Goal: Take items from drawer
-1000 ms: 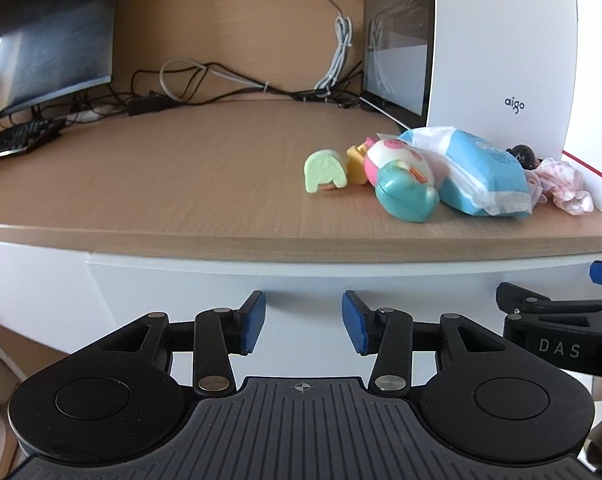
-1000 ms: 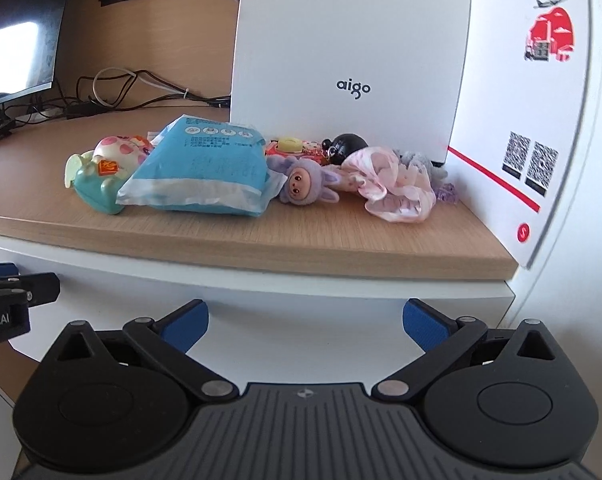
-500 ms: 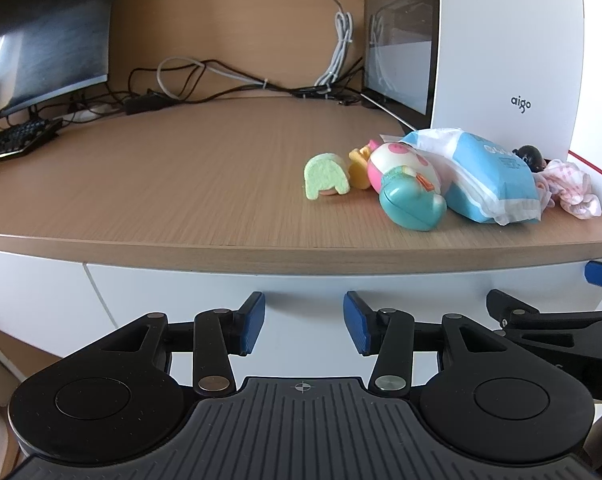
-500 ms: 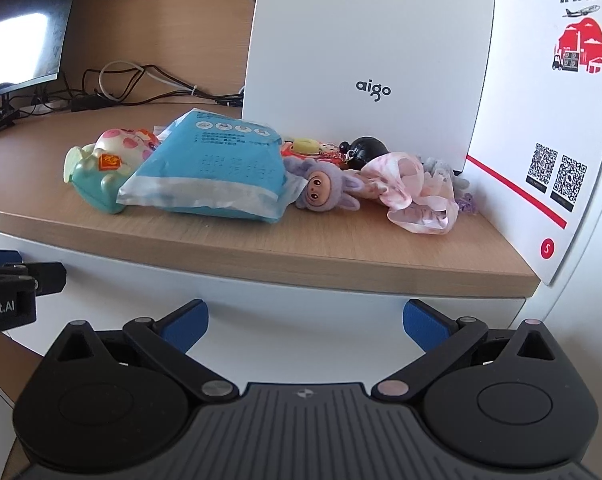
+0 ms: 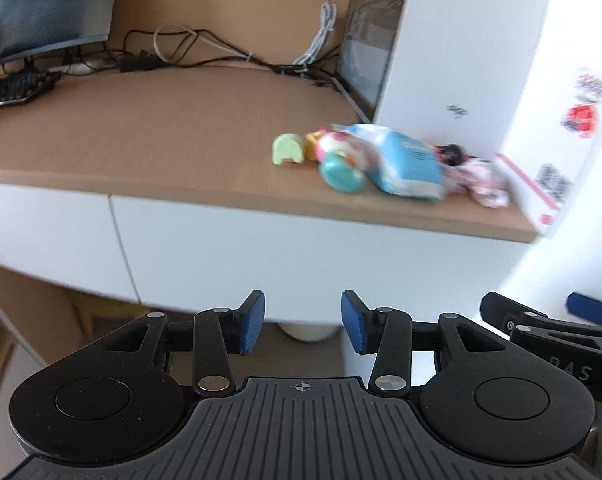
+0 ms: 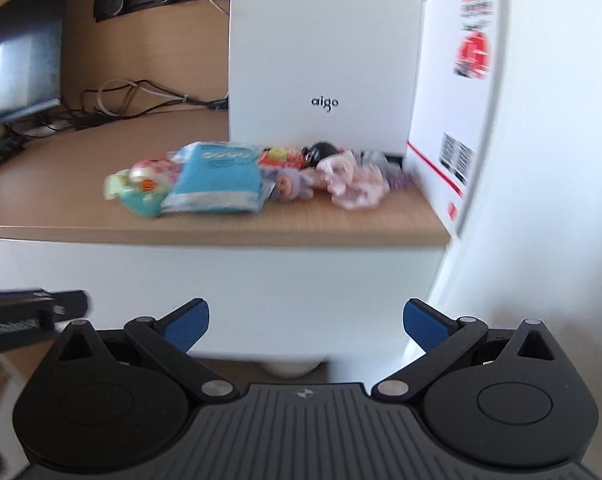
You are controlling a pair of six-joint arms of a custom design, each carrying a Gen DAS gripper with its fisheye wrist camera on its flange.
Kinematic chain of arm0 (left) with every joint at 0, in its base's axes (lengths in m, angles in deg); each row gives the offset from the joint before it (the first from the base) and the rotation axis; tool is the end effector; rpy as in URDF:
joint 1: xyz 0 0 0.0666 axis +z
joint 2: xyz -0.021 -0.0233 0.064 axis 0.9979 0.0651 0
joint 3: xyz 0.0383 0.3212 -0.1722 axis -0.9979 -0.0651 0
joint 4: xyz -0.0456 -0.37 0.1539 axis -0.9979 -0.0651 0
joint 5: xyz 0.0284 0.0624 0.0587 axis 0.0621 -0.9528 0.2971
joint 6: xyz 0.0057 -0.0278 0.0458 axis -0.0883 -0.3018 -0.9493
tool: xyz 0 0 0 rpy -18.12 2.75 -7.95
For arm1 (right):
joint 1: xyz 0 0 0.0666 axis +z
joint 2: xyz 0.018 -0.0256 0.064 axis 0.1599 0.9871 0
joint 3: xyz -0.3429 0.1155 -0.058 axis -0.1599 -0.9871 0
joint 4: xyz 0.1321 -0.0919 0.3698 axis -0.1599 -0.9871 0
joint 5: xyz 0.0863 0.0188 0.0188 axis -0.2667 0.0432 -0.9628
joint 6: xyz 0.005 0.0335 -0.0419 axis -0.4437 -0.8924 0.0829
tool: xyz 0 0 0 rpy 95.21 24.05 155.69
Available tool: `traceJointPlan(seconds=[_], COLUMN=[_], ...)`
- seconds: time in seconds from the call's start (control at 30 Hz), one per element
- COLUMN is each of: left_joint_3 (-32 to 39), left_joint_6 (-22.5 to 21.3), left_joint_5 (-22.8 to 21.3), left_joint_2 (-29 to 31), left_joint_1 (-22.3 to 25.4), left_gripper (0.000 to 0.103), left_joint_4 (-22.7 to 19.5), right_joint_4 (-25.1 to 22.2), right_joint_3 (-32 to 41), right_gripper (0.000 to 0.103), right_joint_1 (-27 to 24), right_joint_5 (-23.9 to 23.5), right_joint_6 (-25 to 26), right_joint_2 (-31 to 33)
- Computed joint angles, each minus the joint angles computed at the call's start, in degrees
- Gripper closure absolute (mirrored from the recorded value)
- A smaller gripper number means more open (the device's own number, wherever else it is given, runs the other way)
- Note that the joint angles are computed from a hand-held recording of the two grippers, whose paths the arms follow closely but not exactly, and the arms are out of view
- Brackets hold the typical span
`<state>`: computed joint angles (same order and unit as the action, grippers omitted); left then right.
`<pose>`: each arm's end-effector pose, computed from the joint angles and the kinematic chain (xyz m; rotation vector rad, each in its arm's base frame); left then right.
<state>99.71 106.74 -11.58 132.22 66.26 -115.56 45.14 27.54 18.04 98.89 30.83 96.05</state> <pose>0.5497 -0.1891 0.3442 -0.2972 2.2238 -0.0885 0.4780 0.0577 0.4254 0.4560 2.1300 -0.2409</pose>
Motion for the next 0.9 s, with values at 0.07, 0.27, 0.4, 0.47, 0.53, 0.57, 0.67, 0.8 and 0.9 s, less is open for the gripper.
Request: traceJointPlan(seconds=[0.07, 0.27, 0.4, 0.47, 0.53, 0.57, 0.67, 0.8, 0.9], left_joint_3=[-2.9, -8.5, -7.7, -7.3, -7.2, -7.1, -7.3, -7.3, -7.4], left_joint_6=[-0.7, -1.0, -1.7, -1.3, -1.4, -1.5, -2.2, -1.2, -0.8], left_joint_5=[-1.1, -7.0, -13.0, -15.1, -16.5, -16.4, -15.2, -13.9, -13.7], left_joint_2=[-3.7, -11.8, -12.1, -11.9, -11.8, -11.7, -11.7, -11.3, -11.2], left_joint_1=[-1.7, -7.3, -10.4, -11.5, -12.2, -12.4, -12.3, -11.8, -11.8], left_gripper=[0.057, 0.057, 0.057, 0.057, 0.057, 0.057, 0.057, 0.057, 0.057], left_joint_4=[-0.7, -2.9, -4.3, -4.2, -3.7, -3.6, -2.2, -2.7, -2.9], right_joint_4=[-1.6, -6.5, -6.9, -6.6, -6.8, -7.2, -8.4, -8.3, -8.4], right_joint_3=[-2.4, -6.1, -8.1, -8.6, -9.2, -9.3, -9.7, -9.5, -9.3], right_gripper=[0.0, 0.0, 0.0, 0.0, 0.0, 0.0, 0.0, 0.0, 0.0], right_joint_1=[1.8, 7.3, 8.9, 8.5, 7.8, 7.4, 7.2, 8.8, 9.2], right_joint_5=[1.0, 7.2, 10.3, 11.0, 10.5, 9.7, 7.2, 8.7, 9.8], right_joint_6=[-2.6, -5.4, -6.1, -6.9, -8.3, -9.0, -10.2, -8.6, -8.2], right_joint_2=[-4.2, -13.0, -17.2, -17.9, -18.2, -18.2, -17.9, -17.1, -16.8])
